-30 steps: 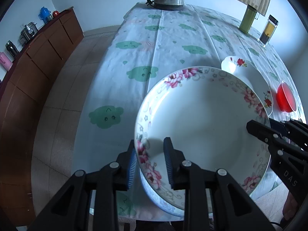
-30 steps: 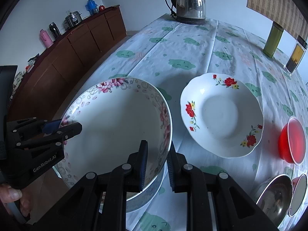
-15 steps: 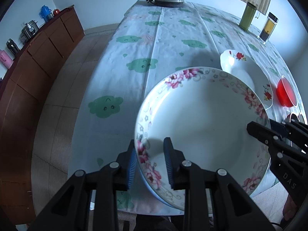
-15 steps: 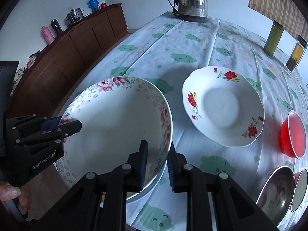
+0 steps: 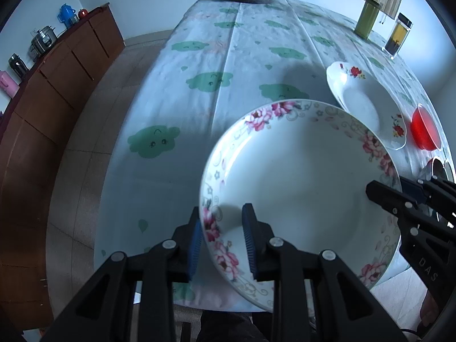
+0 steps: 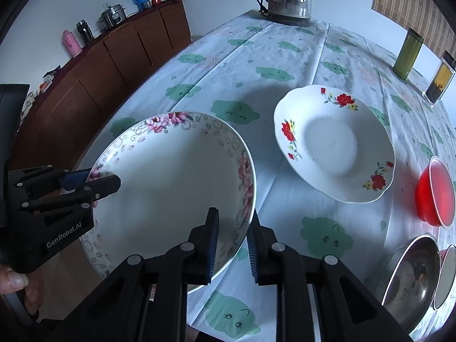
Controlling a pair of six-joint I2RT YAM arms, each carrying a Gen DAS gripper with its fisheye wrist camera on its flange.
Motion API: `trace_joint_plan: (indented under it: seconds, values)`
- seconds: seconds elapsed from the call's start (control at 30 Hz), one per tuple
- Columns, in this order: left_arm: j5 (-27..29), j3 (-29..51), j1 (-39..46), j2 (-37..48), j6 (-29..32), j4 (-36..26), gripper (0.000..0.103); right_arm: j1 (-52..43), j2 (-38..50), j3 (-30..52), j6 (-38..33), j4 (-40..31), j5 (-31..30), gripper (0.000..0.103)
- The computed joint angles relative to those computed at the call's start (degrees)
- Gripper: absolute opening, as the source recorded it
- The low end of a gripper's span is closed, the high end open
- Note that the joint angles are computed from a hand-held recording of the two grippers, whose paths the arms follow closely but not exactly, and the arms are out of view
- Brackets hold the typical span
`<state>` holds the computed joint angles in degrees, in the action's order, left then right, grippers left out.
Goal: Organize plates and bowls
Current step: 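Lower the pink-floral plate onto the blue-patterned plate with both grippers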
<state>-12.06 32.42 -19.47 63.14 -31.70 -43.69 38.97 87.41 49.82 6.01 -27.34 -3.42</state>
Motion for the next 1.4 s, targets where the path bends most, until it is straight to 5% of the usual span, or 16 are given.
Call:
trace_joint_plan:
  seconds: [0.8, 1.4]
  values:
    - [-1.0, -1.8, -0.4, 0.8, 0.4, 1.4, 0.025, 1.3, 1.3, -1.5, 1.2, 2.0, 0.0, 0.021]
    - [-2.9, -2.3, -2.9, 2.7, -1.3, 2.0, 0.025, 3.8, 1.5, -2.2, -2.5, 3.3, 5.9, 0.022]
